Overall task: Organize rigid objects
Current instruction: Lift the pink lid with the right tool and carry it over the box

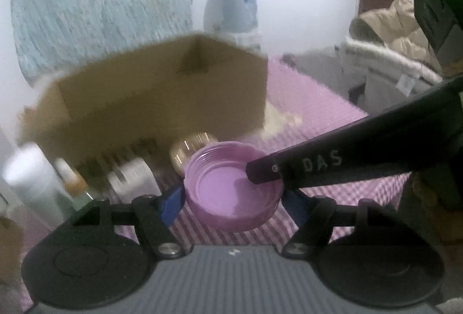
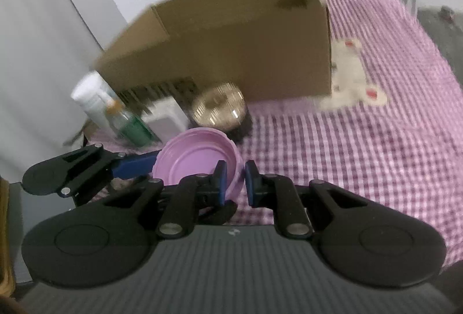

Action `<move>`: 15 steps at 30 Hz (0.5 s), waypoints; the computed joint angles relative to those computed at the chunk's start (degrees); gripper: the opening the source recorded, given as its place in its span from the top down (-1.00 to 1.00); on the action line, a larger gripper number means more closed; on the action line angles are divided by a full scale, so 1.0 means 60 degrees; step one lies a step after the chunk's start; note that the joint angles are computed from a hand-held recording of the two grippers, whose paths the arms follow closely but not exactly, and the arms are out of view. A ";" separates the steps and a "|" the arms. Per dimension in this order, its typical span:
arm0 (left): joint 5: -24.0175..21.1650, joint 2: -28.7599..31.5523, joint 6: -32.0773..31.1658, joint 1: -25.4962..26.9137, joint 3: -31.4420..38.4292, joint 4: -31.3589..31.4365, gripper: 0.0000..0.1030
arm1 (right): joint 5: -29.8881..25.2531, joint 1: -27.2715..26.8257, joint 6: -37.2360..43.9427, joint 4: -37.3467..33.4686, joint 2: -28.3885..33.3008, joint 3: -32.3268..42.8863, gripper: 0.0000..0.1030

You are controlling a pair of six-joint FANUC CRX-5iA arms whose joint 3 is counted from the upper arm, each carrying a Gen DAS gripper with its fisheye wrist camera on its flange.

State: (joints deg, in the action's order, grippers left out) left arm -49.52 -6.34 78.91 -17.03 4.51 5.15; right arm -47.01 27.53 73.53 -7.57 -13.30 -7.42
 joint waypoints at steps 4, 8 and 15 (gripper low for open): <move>0.0021 0.0054 0.0095 0.0081 0.0825 -0.0575 -0.44 | 0.0220 -0.0012 0.0762 -0.0187 0.0049 0.0687 0.75; -0.0436 0.0685 -0.0028 0.0350 0.2206 -0.0881 -0.44 | 0.0072 -0.0280 0.2035 -0.0770 0.0779 0.2063 0.75; -0.3382 0.3827 -0.0341 0.0956 0.6749 -0.0717 -0.44 | -0.2820 -0.1469 0.3169 -0.2457 0.4223 0.6990 0.74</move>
State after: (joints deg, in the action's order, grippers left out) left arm -69.81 16.62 76.86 -11.30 45.01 0.85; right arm -63.93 18.72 92.55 -22.32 12.04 34.52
